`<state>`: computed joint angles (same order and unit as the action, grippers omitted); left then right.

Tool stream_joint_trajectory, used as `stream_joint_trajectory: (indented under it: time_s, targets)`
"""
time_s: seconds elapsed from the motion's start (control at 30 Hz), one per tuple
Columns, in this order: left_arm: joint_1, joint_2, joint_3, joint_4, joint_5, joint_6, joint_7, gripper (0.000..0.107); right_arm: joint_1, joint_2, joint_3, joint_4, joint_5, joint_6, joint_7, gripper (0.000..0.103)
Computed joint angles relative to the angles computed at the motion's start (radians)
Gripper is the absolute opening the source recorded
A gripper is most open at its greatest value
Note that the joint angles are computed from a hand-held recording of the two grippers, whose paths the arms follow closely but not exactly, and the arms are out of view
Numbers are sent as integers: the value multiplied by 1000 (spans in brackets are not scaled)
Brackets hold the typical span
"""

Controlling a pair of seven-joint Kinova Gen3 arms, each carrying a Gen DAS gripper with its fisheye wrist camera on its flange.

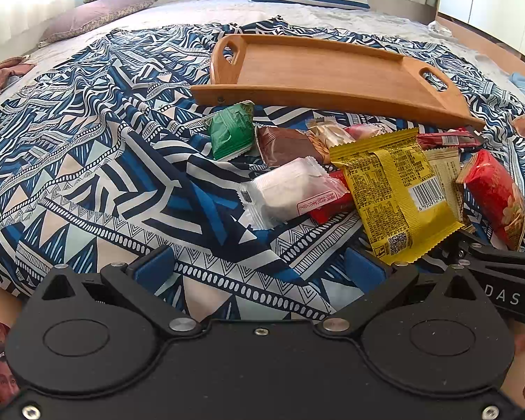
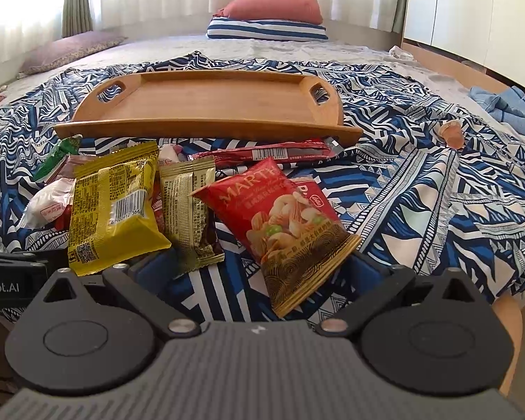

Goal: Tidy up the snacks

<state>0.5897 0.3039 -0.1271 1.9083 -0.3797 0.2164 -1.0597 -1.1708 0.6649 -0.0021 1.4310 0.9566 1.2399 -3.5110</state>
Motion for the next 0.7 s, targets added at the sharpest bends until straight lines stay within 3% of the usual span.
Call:
stream_joint_trajectory:
  time_s: [0.43, 0.57, 0.7]
  targets:
    - [-6, 0, 6, 0, 3, 0, -2, 103, 27, 17, 9, -70, -65, 33, 92, 103]
    - [-6, 0, 5, 0, 3, 0, -3, 103, 9, 17, 23, -45, -42, 24, 45, 103]
    - [-7, 0, 8, -1, 5, 1, -5, 103, -29, 37, 43, -17, 9, 40, -79, 103]
